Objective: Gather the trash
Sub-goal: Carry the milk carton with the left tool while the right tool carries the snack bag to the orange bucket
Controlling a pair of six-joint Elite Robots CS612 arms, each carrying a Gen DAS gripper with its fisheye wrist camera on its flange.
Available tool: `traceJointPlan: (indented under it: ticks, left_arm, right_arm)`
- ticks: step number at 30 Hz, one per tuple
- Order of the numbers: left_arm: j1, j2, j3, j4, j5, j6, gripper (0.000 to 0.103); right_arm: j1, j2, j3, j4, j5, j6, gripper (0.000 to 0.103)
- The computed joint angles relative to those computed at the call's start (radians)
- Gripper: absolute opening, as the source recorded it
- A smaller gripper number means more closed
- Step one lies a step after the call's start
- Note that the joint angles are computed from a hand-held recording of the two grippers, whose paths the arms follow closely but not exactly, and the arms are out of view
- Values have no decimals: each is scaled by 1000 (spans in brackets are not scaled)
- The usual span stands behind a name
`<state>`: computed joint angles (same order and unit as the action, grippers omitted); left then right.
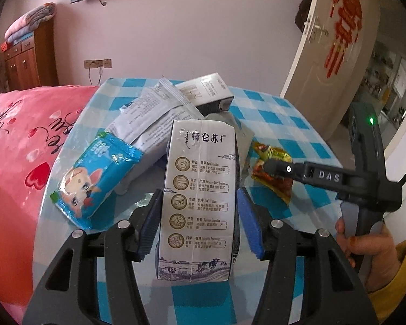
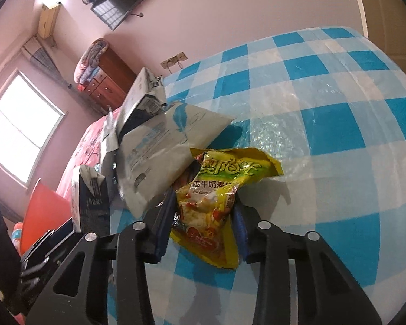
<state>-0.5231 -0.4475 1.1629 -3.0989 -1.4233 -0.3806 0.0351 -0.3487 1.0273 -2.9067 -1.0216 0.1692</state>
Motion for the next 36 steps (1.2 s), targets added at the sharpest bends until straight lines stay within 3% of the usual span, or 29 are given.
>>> traceJointPlan:
  ticks: [8,16,21,28,31,36]
  left_arm:
    - [-6,-44,87,-116,20,-41,56]
    - [-12,-104,185,-230,109,-63,56]
    - [-14,-153,262,-306,208,-70,56]
    - [-7,-228,383,-376,413,-110,56]
    - [2,-252,428,-379,495,-161,56]
    - [24,-273,475,-336,572,-251,57]
  right_arm:
    - [0,-54,88,-75,-2,-42,37]
    - [19,-104,127,-112,54,-108,37]
    - [51,-128,121,-84,116,-200,37]
    - [112,-140,62,31,229,-355,37]
    - [142,-135,20,82,261,-420,37]
    - [192,-112,-66,179,294,-515,37]
